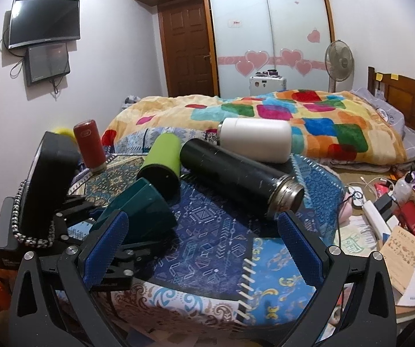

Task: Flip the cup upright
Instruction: 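Carry the teal cup with the left gripper toward the right gripper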

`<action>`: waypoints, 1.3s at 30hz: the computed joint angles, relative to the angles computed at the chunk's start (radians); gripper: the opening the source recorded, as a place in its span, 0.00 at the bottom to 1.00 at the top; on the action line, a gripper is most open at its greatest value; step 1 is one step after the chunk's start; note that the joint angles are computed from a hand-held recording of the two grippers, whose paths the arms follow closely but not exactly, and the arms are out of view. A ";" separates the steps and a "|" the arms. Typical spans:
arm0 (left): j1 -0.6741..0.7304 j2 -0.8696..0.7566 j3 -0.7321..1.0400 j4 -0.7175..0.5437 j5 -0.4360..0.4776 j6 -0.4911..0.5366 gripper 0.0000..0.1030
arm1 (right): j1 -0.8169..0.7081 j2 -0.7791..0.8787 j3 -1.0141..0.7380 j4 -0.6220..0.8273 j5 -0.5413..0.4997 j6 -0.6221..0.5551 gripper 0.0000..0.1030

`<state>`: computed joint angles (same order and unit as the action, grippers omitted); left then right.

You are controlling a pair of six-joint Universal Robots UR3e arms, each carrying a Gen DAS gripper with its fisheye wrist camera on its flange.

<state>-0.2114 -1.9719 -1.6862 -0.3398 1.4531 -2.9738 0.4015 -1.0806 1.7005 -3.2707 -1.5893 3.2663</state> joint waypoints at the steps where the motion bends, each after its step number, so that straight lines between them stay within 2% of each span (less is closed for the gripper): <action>1: 0.002 0.020 -0.025 0.028 0.003 -0.003 0.89 | 0.000 -0.001 0.000 -0.001 -0.002 0.000 1.00; 11: 0.147 0.201 -0.227 0.146 -0.005 -0.027 0.93 | -0.006 0.065 -0.071 0.049 -0.004 -0.004 1.00; 19: 0.211 0.153 -0.256 0.152 -0.024 -0.026 0.93 | 0.014 0.158 -0.172 0.143 -0.015 -0.013 1.00; 32: 0.194 0.196 -0.345 0.196 -0.076 -0.037 0.93 | 0.014 0.177 -0.227 0.201 -0.032 -0.031 1.00; 39: 0.153 0.192 -0.358 0.227 -0.041 -0.047 0.93 | 0.023 0.182 -0.238 0.228 -0.049 -0.046 1.00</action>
<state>-0.0588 -1.7800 -2.0438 -0.1124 1.4117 -3.0204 0.4243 -0.8985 1.4621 -3.0431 -1.6383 3.2200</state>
